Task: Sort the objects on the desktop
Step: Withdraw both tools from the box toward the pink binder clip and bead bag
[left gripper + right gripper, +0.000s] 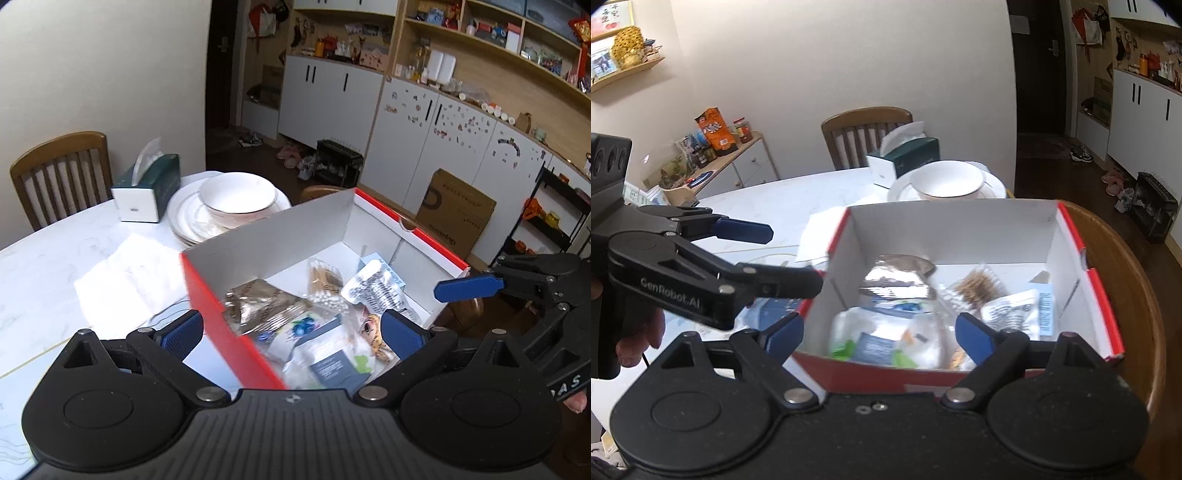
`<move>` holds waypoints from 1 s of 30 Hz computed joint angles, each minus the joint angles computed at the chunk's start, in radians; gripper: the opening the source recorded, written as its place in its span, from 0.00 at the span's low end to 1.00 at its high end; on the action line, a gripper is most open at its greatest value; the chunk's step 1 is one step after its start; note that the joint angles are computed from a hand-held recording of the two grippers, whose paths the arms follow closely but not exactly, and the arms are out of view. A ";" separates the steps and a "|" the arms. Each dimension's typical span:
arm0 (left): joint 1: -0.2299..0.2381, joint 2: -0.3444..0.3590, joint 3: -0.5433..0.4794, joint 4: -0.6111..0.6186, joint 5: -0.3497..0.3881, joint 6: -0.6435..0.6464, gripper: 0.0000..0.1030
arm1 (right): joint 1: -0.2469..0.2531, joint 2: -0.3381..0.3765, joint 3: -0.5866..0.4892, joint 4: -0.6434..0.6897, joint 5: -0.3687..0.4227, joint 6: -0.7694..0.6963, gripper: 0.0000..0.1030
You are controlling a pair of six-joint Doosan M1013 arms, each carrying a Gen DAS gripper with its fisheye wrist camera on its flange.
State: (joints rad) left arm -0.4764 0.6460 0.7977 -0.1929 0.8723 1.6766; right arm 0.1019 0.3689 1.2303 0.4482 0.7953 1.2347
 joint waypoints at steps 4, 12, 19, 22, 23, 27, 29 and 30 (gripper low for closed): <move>0.018 -0.043 0.072 0.007 -0.060 -0.024 1.00 | 0.025 -0.010 0.014 0.000 -0.017 0.027 0.90; 0.062 -0.115 0.195 0.040 -0.137 -0.058 1.00 | 0.089 -0.009 0.018 -0.011 -0.034 0.078 0.91; 0.105 -0.150 0.264 0.028 -0.176 -0.033 1.00 | 0.149 0.014 -0.009 -0.061 -0.028 0.127 0.91; 0.123 -0.160 0.287 0.029 -0.193 -0.019 1.00 | 0.171 0.028 -0.023 -0.082 -0.028 0.153 0.91; 0.129 -0.163 0.294 0.029 -0.199 -0.014 1.00 | 0.178 0.031 -0.026 -0.088 -0.029 0.160 0.91; 0.149 -0.170 0.317 0.027 -0.217 0.004 1.00 | 0.205 0.049 -0.042 -0.116 -0.030 0.199 0.91; 0.159 -0.172 0.328 0.021 -0.226 0.015 1.00 | 0.216 0.057 -0.047 -0.131 -0.033 0.210 0.91; 0.163 -0.174 0.334 0.019 -0.233 0.021 1.00 | 0.222 0.061 -0.049 -0.143 -0.035 0.216 0.91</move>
